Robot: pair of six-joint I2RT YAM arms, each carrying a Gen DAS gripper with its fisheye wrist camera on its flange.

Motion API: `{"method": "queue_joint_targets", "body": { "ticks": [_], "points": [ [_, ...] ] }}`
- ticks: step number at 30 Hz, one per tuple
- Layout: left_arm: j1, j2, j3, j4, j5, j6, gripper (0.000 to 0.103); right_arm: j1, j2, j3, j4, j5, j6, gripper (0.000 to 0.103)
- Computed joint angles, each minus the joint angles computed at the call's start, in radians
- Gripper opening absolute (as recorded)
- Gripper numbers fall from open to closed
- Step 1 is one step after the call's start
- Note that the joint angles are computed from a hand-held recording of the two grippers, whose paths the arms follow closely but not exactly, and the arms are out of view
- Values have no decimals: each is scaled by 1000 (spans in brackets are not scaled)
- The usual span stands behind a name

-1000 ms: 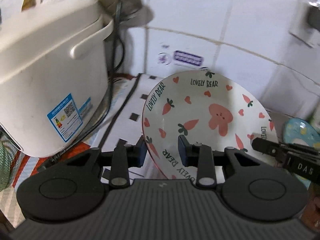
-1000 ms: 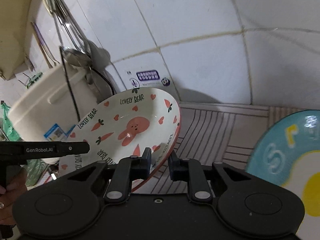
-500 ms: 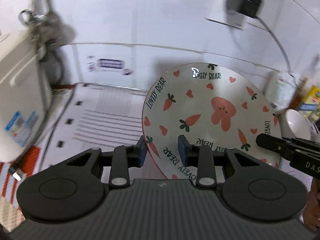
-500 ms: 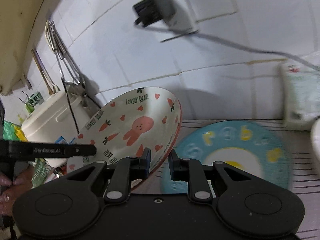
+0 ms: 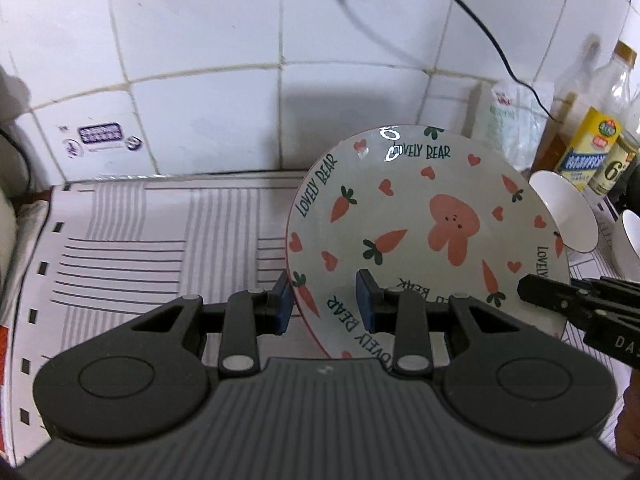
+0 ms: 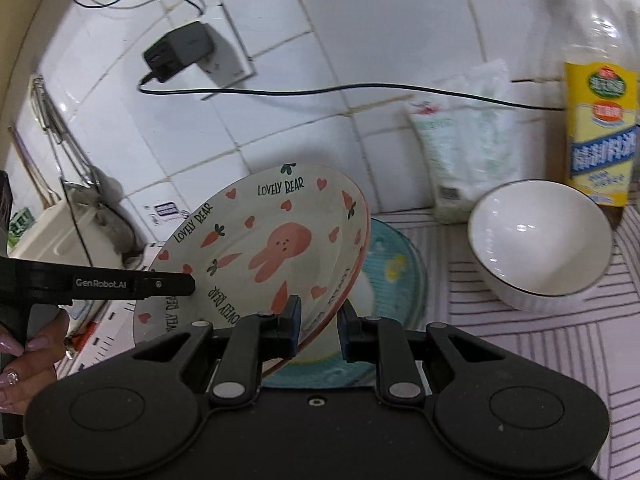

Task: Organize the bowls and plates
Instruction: 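Carry the bunny plate with the right tool onto the blue egg plate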

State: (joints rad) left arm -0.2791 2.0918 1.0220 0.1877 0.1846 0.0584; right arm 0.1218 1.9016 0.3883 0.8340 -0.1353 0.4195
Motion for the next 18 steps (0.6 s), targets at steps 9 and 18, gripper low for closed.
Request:
{"method": "queue_joint_targets", "body": {
  "ticks": [9, 18],
  "points": [
    [-26, 47, 94, -131, -27, 20, 31, -18, 31, -29, 24, 17, 39, 23],
    [-39, 82, 168, -210, -42, 57, 31, -2, 25, 3, -68, 51, 43, 23]
  ]
}}
